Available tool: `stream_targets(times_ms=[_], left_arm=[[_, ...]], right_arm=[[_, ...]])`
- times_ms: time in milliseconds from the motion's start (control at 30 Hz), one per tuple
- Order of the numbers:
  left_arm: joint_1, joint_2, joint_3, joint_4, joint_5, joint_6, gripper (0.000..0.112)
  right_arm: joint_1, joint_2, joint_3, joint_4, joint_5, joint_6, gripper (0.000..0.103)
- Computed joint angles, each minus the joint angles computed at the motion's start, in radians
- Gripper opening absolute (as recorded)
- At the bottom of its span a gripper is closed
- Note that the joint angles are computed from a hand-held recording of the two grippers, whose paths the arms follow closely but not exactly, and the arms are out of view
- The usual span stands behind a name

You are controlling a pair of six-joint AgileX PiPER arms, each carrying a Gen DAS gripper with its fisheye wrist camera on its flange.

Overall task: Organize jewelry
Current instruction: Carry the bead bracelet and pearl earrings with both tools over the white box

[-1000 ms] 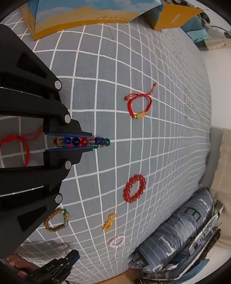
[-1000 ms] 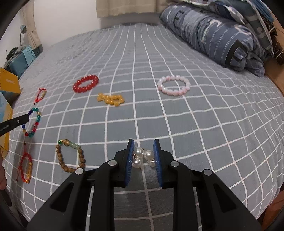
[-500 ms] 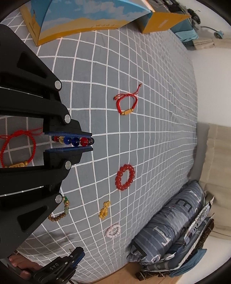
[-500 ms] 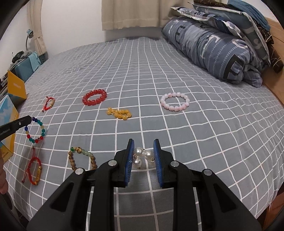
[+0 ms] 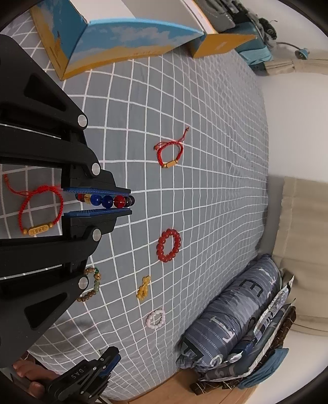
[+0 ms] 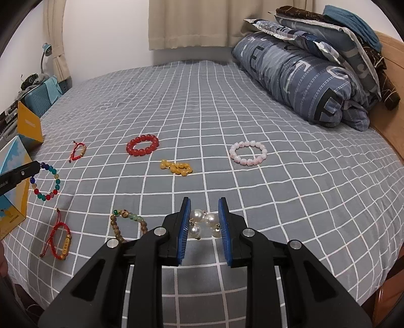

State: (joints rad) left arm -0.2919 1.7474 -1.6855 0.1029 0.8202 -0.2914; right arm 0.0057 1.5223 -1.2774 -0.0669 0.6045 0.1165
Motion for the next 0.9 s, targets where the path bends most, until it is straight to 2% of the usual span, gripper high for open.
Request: stream_targets(times_ms=[900], left_arm=[[-0.036, -0.216, 0.096, 0.108, 0.078, -0.064, 0.009]], right_arm=[[0.073, -0.123, -0.014, -0.071, 0.096, 0.083, 0.022]])
